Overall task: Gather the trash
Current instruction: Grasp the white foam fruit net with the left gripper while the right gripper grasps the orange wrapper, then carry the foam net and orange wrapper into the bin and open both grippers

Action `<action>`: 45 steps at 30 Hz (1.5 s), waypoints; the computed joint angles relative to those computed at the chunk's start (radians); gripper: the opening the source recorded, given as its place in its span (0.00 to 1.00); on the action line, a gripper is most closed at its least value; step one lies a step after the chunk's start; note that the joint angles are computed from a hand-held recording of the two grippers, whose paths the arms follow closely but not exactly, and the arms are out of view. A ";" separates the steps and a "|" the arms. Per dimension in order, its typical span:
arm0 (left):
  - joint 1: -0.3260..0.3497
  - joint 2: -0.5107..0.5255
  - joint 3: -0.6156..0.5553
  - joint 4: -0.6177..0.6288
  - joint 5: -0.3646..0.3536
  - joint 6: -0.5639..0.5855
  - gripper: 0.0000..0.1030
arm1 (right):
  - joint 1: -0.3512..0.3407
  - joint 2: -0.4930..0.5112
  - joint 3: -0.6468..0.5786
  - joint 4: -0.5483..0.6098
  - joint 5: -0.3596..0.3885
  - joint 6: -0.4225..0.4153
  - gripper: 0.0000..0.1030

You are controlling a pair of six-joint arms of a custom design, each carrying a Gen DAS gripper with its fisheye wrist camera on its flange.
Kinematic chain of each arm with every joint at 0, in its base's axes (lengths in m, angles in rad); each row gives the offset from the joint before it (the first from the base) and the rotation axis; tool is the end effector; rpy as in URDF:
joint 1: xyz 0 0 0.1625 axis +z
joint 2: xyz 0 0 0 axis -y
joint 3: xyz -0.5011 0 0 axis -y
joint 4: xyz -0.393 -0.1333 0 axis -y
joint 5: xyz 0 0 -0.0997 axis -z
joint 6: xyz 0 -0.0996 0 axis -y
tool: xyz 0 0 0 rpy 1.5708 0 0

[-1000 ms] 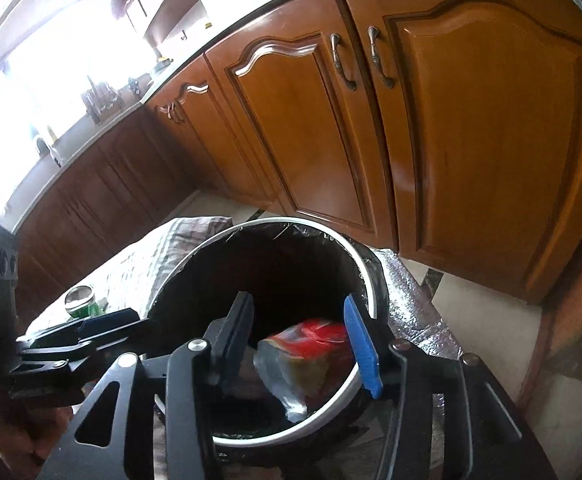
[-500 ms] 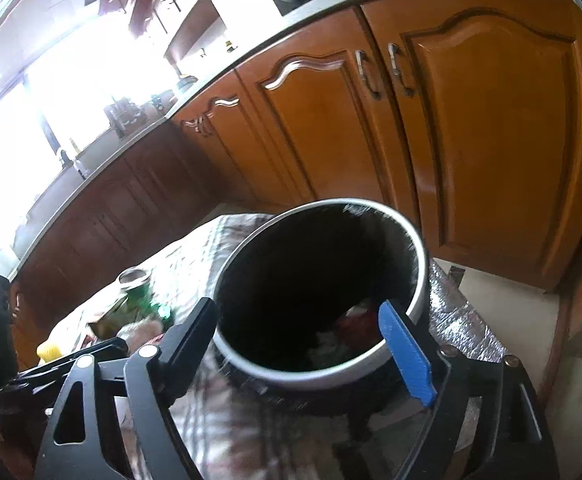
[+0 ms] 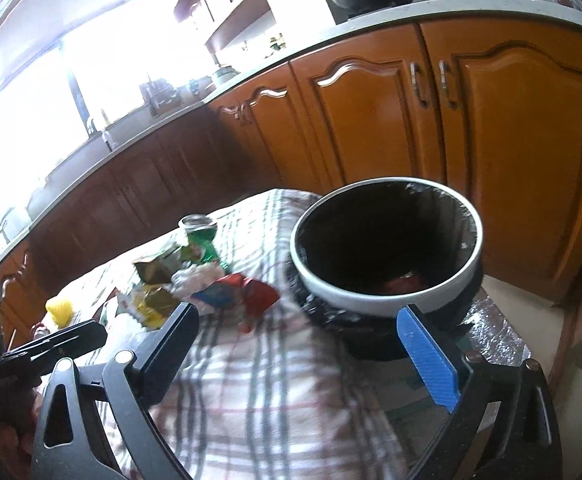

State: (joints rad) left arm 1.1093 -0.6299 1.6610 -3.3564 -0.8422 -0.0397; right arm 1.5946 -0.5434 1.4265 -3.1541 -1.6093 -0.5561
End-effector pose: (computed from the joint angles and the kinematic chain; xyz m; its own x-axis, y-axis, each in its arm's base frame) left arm -0.1465 -0.7429 0.1347 -0.8833 -0.1019 -0.4576 0.2896 0.6489 -0.7036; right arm 0.1489 -0.8154 0.1061 -0.8393 -0.4027 0.3652 -0.5431 0.6498 -0.5317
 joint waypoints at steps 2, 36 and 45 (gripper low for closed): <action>0.003 -0.009 0.019 -0.011 0.011 -0.008 0.77 | 0.007 -0.001 0.015 -0.002 -0.004 -0.004 0.97; 0.094 -0.014 -0.040 0.187 -0.079 -0.081 0.22 | 0.038 0.168 -0.259 0.318 -0.037 -0.062 0.03; 0.064 -0.027 -0.018 0.143 -0.112 -0.048 0.19 | 0.020 0.076 -0.132 0.244 0.026 -0.057 0.03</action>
